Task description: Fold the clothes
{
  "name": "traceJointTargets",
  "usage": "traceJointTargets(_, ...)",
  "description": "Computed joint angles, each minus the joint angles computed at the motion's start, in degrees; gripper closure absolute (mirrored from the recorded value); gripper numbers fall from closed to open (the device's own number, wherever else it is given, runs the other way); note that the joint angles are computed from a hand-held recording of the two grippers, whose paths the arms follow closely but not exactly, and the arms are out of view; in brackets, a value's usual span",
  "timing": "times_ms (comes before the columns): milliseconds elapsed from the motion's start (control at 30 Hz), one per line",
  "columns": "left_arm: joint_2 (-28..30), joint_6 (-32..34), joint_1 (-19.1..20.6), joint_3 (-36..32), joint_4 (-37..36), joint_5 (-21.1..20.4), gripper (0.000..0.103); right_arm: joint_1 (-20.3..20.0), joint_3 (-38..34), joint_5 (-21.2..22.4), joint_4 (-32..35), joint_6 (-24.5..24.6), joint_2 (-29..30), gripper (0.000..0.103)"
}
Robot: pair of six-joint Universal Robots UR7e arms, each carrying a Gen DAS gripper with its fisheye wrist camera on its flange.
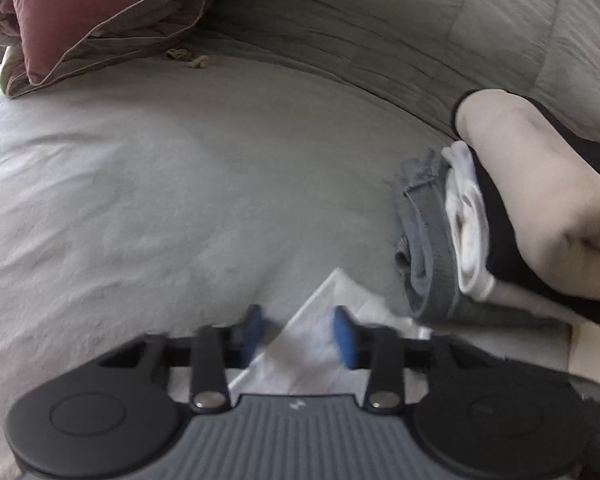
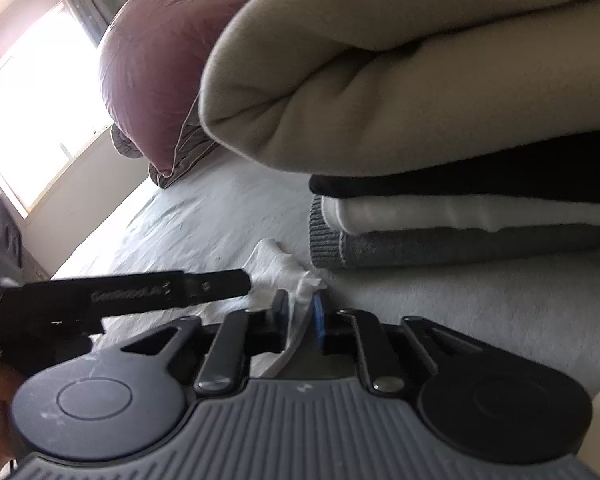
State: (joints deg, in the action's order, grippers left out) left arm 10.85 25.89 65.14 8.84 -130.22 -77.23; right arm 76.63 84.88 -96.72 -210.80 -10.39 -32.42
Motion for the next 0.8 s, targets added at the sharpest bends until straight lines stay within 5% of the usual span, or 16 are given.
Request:
traceJointTargets(67,-1.2,-0.2,0.1,3.3,-4.2,-2.0,0.103,-0.3,0.1,0.8,-0.7,0.5,-0.1,0.1)
traceJointTargets(167,-6.3,0.4,0.1,16.5,-19.8,-4.2,0.103,-0.5,0.7,2.3,-5.1,-0.5,0.1,0.1)
traceJointTargets(267,-7.2,-1.2,0.5,19.8,-26.8,-6.5,0.103,-0.3,0.1,2.8,-9.3,-2.5,1.1,0.1)
traceJointTargets(567,-3.5,-2.9,0.8,15.9,-25.3,-1.9,0.101,-0.4,-1.6,-0.7,-3.1,-0.1,0.8,0.099)
traceJointTargets(633,-5.0,-4.5,0.8,17.6,-24.9,-2.0,0.096,-0.2,-1.5,-1.0,-3.3,-0.4,0.7,0.097)
traceJointTargets(800,-12.5,-4.5,-0.3,29.4,-29.6,-0.8,0.065,-0.3,-0.7,-0.4,-3.7,-0.6,0.3,0.088)
